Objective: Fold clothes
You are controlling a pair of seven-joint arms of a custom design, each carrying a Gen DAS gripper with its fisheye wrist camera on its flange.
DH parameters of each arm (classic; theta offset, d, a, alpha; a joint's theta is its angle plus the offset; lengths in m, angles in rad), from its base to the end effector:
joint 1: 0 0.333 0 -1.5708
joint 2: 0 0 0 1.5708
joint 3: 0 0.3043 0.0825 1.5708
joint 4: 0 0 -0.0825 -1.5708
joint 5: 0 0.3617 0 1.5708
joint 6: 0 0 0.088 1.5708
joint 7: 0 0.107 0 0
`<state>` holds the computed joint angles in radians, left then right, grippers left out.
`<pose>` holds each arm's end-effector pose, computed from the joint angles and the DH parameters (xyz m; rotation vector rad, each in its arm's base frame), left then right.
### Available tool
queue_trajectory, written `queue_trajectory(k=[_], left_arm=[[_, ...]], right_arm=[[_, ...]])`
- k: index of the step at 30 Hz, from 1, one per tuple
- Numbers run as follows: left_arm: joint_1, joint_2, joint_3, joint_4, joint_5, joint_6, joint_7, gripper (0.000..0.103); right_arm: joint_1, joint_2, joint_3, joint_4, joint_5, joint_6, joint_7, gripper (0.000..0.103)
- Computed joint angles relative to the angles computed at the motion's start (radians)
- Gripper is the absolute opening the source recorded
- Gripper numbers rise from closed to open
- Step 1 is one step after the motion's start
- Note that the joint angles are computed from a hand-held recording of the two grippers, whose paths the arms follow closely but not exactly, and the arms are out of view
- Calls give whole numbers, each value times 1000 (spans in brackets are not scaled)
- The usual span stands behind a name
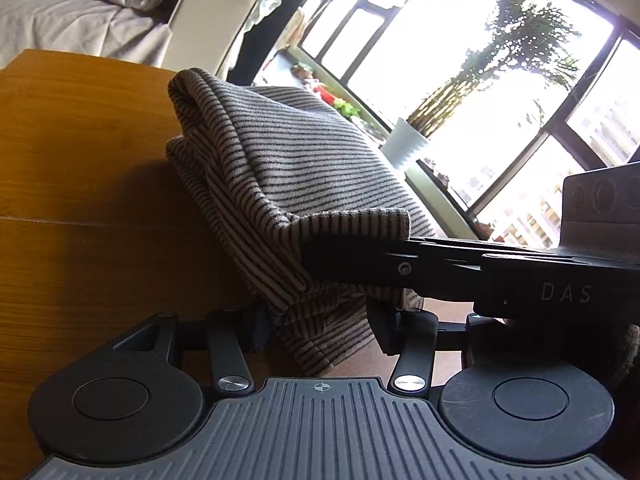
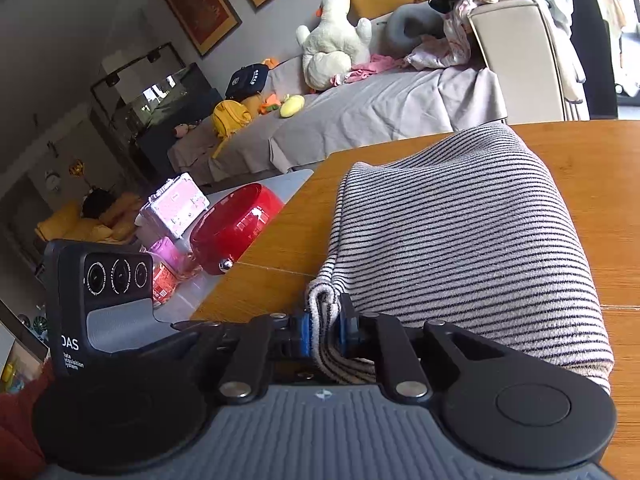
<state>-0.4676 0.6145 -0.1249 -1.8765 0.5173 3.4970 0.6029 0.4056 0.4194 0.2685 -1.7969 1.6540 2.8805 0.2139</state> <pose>0.5167 -0.4035 0.3105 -1.7885 2.0694 -1.4813 0.5411 0.3384 0.3482 -1.7863 1.1432 0.0349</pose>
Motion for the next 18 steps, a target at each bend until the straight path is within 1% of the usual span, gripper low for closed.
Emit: queue_trajectory(k=[7, 9, 14, 18], left_arm=[[-5, -10, 7, -25, -11, 22, 6, 58], [-13, -9, 14, -24, -21, 19, 11, 62], [-6, -13, 10, -36, -25, 29, 15, 63], [-30, -32, 35, -64, -52, 37, 32, 68]], right_arm=[[7, 3, 1, 5, -37, 14, 43, 12], [8, 3, 3, 6, -48, 18, 55, 12], [6, 6, 9, 8, -57, 25, 70, 12], [4, 7, 11, 11, -61, 26, 81, 12]])
